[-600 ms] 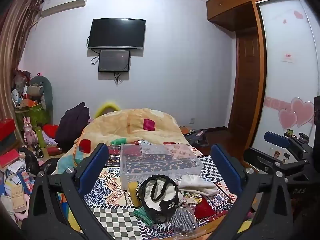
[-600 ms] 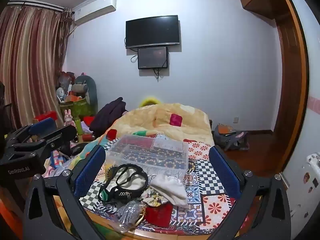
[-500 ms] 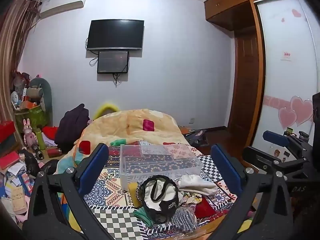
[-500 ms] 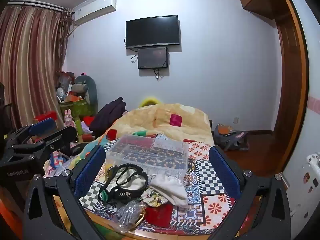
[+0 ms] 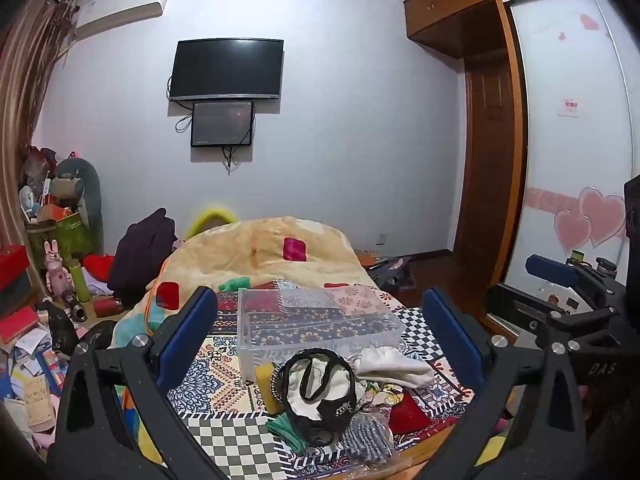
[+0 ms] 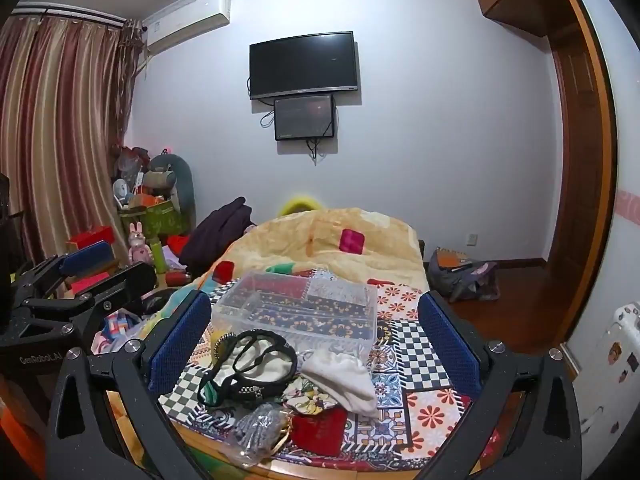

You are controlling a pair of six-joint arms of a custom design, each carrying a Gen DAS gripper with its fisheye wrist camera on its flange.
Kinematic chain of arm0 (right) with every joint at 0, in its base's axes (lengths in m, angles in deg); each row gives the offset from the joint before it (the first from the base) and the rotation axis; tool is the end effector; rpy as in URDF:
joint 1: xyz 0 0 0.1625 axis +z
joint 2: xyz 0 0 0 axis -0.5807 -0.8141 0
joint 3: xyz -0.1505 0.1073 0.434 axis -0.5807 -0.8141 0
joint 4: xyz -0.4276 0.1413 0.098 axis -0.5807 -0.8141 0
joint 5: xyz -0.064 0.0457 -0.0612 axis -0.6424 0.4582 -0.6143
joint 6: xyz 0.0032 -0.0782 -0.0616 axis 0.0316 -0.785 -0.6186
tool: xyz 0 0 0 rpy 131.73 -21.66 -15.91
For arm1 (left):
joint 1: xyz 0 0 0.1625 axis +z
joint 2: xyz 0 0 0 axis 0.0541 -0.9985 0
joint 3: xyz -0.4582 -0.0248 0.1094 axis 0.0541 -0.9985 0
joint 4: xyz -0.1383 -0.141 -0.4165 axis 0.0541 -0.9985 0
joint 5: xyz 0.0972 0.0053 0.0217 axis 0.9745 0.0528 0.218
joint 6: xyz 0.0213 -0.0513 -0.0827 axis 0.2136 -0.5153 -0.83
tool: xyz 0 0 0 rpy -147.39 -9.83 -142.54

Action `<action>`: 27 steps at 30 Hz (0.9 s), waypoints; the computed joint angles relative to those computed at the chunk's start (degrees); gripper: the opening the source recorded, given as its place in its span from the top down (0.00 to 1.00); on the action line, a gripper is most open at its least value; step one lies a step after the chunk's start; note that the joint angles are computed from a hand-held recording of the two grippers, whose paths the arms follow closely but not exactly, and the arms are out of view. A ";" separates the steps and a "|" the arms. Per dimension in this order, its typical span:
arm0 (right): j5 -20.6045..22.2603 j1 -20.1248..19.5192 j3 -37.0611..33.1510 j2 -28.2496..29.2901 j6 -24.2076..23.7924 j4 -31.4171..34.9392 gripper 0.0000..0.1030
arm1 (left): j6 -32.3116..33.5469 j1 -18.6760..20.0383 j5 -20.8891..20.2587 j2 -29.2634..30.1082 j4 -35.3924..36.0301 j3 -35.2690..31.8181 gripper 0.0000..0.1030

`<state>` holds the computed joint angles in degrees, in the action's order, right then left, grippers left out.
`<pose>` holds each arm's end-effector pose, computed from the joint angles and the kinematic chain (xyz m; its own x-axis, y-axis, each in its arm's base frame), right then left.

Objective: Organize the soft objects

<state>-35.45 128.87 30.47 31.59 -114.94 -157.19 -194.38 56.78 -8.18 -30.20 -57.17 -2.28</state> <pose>0.1857 -0.8009 0.1312 -0.6370 -0.4712 0.6101 -0.7643 0.2832 -0.5794 -0.2010 -0.7393 0.1004 -0.7384 -0.0178 -0.6741 0.6498 0.2482 -0.7184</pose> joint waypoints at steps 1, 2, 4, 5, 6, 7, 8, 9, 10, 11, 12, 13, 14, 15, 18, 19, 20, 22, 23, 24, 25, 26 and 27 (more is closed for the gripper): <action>0.07 0.00 0.07 -0.08 0.04 0.04 0.00 | 0.03 -0.01 -0.02 -0.02 0.10 -0.04 0.00; 0.06 0.02 -0.01 -0.13 0.12 0.26 0.00 | 0.21 -0.01 -0.05 0.02 0.03 -0.06 0.00; 0.23 0.04 0.11 -0.34 0.22 0.65 0.00 | 0.38 -0.13 -0.15 -0.16 -0.09 0.10 0.00; 0.33 -0.02 0.07 -0.28 0.21 0.68 0.00 | 0.43 -0.18 -0.18 -0.17 -0.18 0.16 0.00; 0.39 -0.02 0.15 -0.33 0.19 0.64 0.00 | 0.40 -0.19 -0.18 -0.17 -0.13 0.13 0.00; 0.38 -0.02 0.18 -0.25 0.14 0.45 0.00 | 0.43 -0.22 -0.24 -0.13 -0.08 0.04 0.00; 0.36 0.00 0.16 -0.23 0.15 0.40 0.00 | 0.54 -0.24 -0.26 -0.13 -0.24 0.07 0.00; 0.41 -0.01 0.20 -0.28 0.15 0.38 0.00 | 0.59 -0.30 -0.34 -0.07 -0.27 0.03 0.00; 0.41 0.00 0.19 -0.31 0.18 0.46 0.00 | 0.69 -0.34 -0.38 -0.03 -0.37 0.04 0.00; 0.44 0.01 0.22 -0.32 0.20 0.43 0.00 | 0.63 -0.34 -0.35 -0.10 -0.31 0.07 0.00; 0.44 0.01 0.22 -0.32 0.20 0.43 0.00 | 0.61 -0.34 -0.32 -0.14 -0.25 0.09 0.00; 0.58 -0.02 0.19 -0.30 0.26 0.49 0.00 | 0.57 -0.34 -0.30 -0.15 -0.16 0.07 0.00; 0.60 -0.03 0.20 -0.36 0.32 0.65 0.00 | 0.58 -0.36 -0.34 -0.14 -0.08 0.02 0.00; 0.58 -0.01 0.15 -0.34 0.34 0.83 0.00 | 0.63 -0.33 -0.32 -0.21 -0.36 0.21 0.00; 0.49 -0.01 0.12 -0.22 0.29 0.83 0.00 | 0.71 -0.41 -0.36 -0.36 -0.41 0.36 0.00; 0.52 -0.03 0.12 -0.18 0.23 0.82 0.00 | 0.68 -0.41 -0.35 -0.37 -0.36 0.34 0.00; 0.58 -0.05 0.16 -0.17 0.17 0.78 0.00 | 0.65 -0.41 -0.35 -0.39 -0.25 0.31 0.00; 0.55 -0.02 0.13 -0.13 0.13 0.74 0.00 | 0.68 -0.43 -0.34 -0.45 -0.32 0.40 0.00; 0.59 -0.01 0.15 -0.14 0.11 0.73 0.00 | 0.70 -0.44 -0.32 -0.48 -0.41 0.44 0.00; 0.68 -0.03 0.19 -0.14 0.10 0.71 0.00 | 0.76 -0.46 -0.24 -0.51 -0.38 0.48 0.00; 0.74 -0.03 0.19 -0.13 0.07 0.81 0.00 | 0.81 -0.44 -0.20 -0.52 -0.44 0.52 0.00; 0.76 -0.06 0.23 -0.15 0.02 0.81 0.00 | 0.85 -0.45 -0.20 -0.55 -0.46 0.54 0.00; 0.71 -0.04 0.26 -0.13 -0.04 0.73 0.00 | 0.88 -0.46 -0.19 -0.57 -0.47 0.56 0.00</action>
<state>-34.74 128.82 30.73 31.46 -114.97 -156.46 -193.49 56.32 -8.37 -30.77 -57.64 -1.73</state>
